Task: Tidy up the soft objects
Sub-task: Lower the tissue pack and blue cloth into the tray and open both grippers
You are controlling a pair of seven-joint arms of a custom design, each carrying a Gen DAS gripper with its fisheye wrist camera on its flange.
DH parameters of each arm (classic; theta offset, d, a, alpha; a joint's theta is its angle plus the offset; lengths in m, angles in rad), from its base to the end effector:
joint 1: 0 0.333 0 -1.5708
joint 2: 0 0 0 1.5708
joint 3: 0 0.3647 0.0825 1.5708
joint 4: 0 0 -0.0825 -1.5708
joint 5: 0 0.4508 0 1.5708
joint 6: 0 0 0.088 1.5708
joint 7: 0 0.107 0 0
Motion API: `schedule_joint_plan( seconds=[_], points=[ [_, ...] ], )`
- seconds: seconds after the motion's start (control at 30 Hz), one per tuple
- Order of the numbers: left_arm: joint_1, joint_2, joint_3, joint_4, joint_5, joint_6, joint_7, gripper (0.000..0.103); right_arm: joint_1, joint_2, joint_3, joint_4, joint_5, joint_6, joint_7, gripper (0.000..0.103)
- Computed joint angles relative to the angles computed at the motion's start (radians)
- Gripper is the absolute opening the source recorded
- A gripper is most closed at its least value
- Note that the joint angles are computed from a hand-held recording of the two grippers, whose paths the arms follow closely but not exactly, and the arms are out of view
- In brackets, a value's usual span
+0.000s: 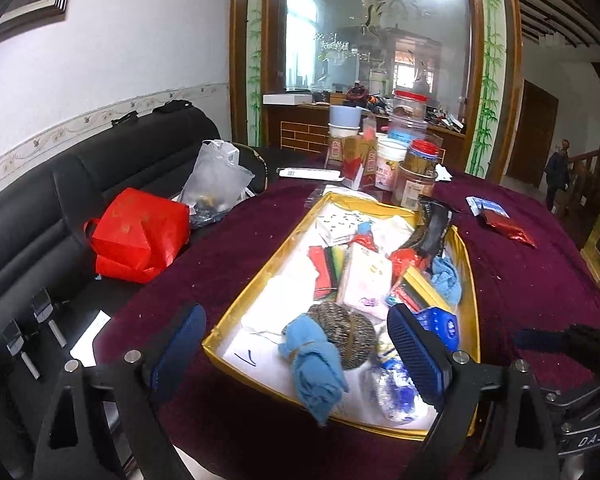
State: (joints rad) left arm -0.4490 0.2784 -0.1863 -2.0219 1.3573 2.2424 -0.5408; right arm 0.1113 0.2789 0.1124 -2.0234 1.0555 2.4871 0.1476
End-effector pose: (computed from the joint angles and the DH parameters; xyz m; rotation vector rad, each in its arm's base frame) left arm 0.5566 -0.3696 0.3288 -1.9613 1.1135 -0.6241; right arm 0.6596 0.1430 0.3314 -2.2329 0.8739 -0.0221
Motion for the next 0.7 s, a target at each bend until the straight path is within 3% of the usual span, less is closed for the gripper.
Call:
schedule_joint_plan(
  seconds=[0.37,0.5,0.57,0.67,0.7],
  points=[
    [-0.070,0.053,-0.007,0.097,-0.012,-0.124,0.084,0.102,-0.034,-0.035,-0.019,-0.060,0.118,0.051,-0.121,0.085],
    [-0.162,0.083,-0.004,0.156,0.040,-0.360,0.052,0.102,-0.051,-0.048,-0.027,-0.075,0.186,0.058,-0.176,0.085],
    [-0.202,0.074,-0.003,0.143,0.133,-0.423,-0.025,0.102,-0.062,-0.061,-0.030,-0.088,0.249,0.058,-0.223,0.085],
    [-0.218,0.066,-0.011,0.124,0.258,-0.433,-0.128,0.103,-0.063,-0.076,-0.039,-0.102,0.314,0.049,-0.268,0.086],
    [-0.195,0.067,-0.016,0.136,0.253,-0.369,-0.103,0.103,-0.063,-0.083,-0.041,-0.110,0.345,0.051,-0.293,0.086]
  ],
)
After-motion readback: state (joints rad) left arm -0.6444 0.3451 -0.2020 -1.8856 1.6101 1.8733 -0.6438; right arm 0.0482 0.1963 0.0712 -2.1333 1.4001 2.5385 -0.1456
